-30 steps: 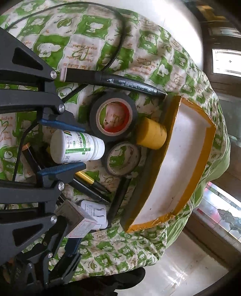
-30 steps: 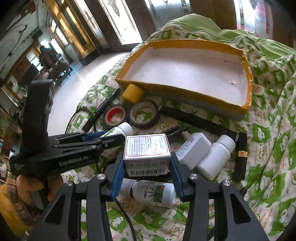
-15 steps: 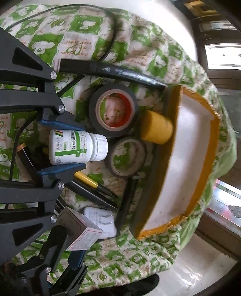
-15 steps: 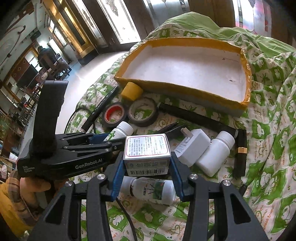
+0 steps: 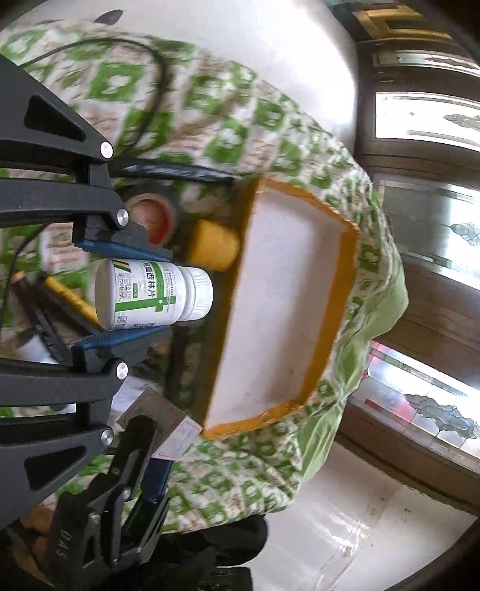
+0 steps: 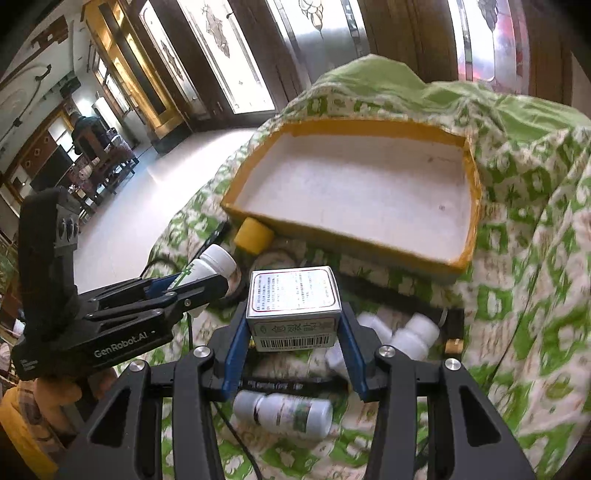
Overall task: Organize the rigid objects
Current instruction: 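Carry bottle and carton into the orange-rimmed tray and open both grippers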
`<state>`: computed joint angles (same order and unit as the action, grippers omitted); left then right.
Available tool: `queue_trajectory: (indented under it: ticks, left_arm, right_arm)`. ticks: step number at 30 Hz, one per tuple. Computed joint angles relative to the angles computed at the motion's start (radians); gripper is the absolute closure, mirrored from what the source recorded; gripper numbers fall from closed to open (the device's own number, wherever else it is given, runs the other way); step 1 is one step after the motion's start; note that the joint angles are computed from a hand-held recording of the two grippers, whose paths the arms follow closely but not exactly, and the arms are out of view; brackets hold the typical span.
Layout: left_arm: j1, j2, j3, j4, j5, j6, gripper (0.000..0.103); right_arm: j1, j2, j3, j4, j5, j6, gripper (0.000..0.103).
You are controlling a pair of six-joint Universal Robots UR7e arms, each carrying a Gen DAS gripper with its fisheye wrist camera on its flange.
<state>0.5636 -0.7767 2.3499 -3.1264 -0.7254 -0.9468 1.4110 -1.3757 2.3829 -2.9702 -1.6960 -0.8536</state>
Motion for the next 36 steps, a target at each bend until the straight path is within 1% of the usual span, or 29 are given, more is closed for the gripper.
queue_trajectory:
  ticks: [5,10,16,24,29,36]
  left_arm:
    - [0.082,-0.012,-0.067,0.029,0.017,0.084,0.069]
    - [0.163,-0.011,-0.12,-0.006,0.011,0.161,0.069]
    - [0.225,0.019,-0.186,-0.027,0.007,0.256,0.069]
    - [0.281,0.066,-0.251,-0.017,0.001,0.328,0.069]
    - [0.308,0.086,-0.266,-0.022,0.006,0.353,0.068]
    - [0.313,0.084,-0.262,-0.034,0.002,0.375,0.068]
  right_arm:
    - [0.033,0.073,-0.057,-0.041,-0.012,0.037,0.058]
    - [0.069,0.18,-0.129,-0.101,-0.039,0.069,0.058]
    - [0.094,0.296,-0.194,-0.19,-0.057,0.046,0.058]
    - [0.103,0.4,-0.27,-0.207,-0.094,0.045,0.058]
    - [0.092,0.428,-0.281,-0.229,-0.112,0.039,0.058]
    - [0.085,0.451,-0.296,-0.242,-0.117,0.034,0.058]
